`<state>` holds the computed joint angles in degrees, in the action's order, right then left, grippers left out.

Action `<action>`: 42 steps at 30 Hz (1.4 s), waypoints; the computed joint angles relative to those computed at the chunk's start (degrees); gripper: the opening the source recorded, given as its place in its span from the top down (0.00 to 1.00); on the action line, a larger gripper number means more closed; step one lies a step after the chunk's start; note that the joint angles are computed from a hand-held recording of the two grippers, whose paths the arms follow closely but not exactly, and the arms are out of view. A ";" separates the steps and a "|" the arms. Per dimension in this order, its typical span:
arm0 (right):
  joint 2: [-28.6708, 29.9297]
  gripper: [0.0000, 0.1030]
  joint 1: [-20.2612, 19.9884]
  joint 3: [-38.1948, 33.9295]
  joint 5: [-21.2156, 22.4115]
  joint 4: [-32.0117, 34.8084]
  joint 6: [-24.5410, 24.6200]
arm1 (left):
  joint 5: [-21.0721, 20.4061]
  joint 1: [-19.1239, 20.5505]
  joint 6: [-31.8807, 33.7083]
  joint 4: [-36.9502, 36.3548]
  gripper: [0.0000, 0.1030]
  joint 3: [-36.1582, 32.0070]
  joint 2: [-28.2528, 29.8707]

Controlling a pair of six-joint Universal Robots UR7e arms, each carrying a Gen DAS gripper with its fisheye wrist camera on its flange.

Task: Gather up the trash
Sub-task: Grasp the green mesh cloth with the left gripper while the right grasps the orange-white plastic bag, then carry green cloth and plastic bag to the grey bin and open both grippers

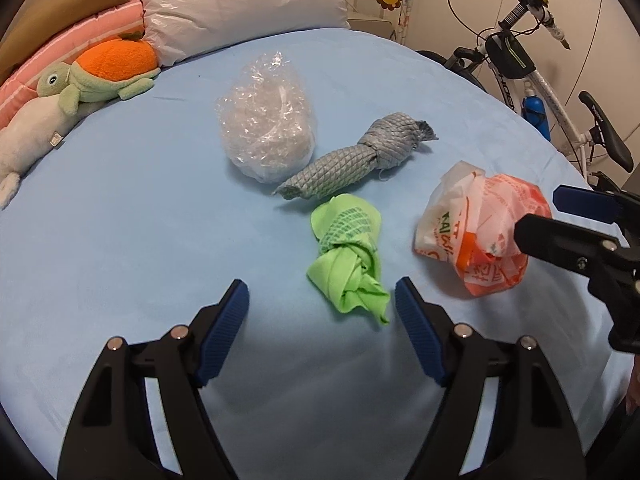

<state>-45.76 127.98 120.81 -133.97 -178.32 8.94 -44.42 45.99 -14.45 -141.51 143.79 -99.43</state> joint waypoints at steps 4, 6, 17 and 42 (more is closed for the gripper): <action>0.29 0.28 -0.08 -0.32 -0.03 1.89 0.55 | 1.38 -0.21 2.37 -3.15 0.34 0.70 1.62; 0.46 0.28 -0.02 -0.43 -0.35 2.28 0.51 | 1.71 -0.29 3.78 -4.52 0.41 1.06 2.03; 0.71 0.56 -1.32 -0.73 2.39 2.74 0.65 | 0.19 -0.50 5.82 -5.72 0.69 1.16 1.74; -0.45 0.69 -0.58 0.09 5.25 -2.28 -0.55 | -1.65 -2.60 5.32 -5.46 0.77 1.57 -0.51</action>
